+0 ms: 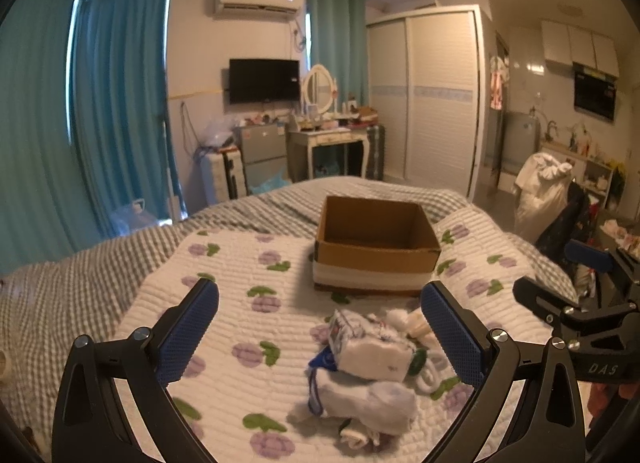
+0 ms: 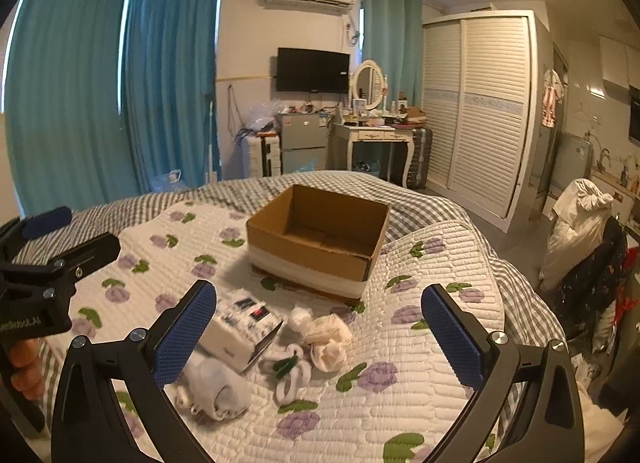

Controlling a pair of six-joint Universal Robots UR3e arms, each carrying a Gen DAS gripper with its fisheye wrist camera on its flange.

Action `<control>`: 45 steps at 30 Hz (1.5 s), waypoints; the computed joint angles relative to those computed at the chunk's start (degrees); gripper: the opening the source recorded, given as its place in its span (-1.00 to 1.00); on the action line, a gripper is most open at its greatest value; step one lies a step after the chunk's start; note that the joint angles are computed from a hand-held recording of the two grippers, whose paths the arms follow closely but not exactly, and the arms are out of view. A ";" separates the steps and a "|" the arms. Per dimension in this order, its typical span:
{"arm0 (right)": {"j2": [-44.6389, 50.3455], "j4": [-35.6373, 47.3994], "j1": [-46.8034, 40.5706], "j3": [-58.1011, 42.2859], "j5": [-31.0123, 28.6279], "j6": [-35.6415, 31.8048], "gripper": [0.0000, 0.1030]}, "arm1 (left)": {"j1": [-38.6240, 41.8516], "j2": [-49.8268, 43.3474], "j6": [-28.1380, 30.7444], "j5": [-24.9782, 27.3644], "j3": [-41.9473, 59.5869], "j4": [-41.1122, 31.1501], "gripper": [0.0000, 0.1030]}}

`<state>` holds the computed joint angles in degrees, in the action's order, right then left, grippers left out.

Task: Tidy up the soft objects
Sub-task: 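Grasp a white sock with the right tool while the left tool grasps a white mesh sock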

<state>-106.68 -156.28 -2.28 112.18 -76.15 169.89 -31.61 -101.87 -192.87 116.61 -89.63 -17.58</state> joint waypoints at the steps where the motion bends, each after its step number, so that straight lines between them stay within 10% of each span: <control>1: -0.12 0.99 0.78 0.20 -0.20 -0.48 1.00 | -0.33 0.26 0.19 0.55 -0.91 0.24 1.00; 15: 19.41 1.36 14.59 0.38 -3.26 0.21 0.86 | 3.60 -0.45 -4.03 -1.75 -15.17 1.19 0.99; 20: 26.50 2.95 16.54 -4.39 -3.99 1.73 0.56 | 7.33 0.43 -4.46 -6.29 -19.65 3.51 0.99; 22: 27.16 4.41 16.29 -5.21 -3.17 1.25 0.14 | 7.87 0.47 -4.85 -6.81 -20.04 3.30 0.99; 45: 4.39 9.78 -5.35 9.06 9.47 -8.34 -0.15 | 2.50 -13.16 -5.60 -13.55 -6.02 -7.58 0.69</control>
<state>-102.29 -146.50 -7.63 121.24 -66.68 161.55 -29.11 -115.03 -198.47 103.06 -95.65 -25.17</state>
